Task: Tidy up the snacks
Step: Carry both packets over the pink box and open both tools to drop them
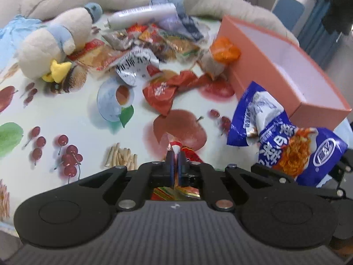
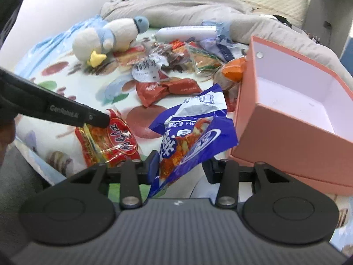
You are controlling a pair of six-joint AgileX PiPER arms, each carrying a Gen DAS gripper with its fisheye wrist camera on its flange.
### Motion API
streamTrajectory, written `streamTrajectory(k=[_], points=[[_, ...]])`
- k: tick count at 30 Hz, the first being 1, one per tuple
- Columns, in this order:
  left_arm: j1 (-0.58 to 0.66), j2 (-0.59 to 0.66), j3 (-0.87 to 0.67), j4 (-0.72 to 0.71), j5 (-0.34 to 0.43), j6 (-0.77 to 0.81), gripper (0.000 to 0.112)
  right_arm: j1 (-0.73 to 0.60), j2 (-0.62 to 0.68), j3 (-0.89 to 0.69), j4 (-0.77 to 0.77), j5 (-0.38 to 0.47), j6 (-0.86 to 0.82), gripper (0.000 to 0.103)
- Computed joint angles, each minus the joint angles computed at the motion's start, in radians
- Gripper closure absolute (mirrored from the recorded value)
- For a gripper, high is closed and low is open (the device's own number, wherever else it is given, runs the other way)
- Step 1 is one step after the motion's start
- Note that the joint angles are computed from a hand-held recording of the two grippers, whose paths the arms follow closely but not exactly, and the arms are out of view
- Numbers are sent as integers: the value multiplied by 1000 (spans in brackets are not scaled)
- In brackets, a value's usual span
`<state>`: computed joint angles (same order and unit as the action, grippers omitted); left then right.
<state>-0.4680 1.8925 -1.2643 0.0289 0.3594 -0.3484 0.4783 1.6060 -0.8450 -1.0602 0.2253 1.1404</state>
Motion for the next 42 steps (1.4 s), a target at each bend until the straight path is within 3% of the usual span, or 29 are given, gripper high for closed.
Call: streamTrajectory(k=[3, 12, 24, 34, 38, 42], points=[[-23, -52, 35, 112, -9, -133, 109, 19, -58, 30, -63, 29, 97, 58], [-69, -182, 108, 332, -23, -421, 110, 39, -199, 78, -48, 90, 138, 58], [-205, -324, 72, 490, 83, -621, 112, 63, -424, 99, 65, 209, 86, 58], [-284, -312, -48, 479, 125, -623, 112, -3, -555, 117, 175, 241, -7, 58], [-310, -274, -129, 483, 132, -622, 112, -81, -563, 118, 265, 208, -105, 58], [-299, -179, -266, 368, 140, -511, 112, -193, -516, 109, 342, 123, -196, 61]])
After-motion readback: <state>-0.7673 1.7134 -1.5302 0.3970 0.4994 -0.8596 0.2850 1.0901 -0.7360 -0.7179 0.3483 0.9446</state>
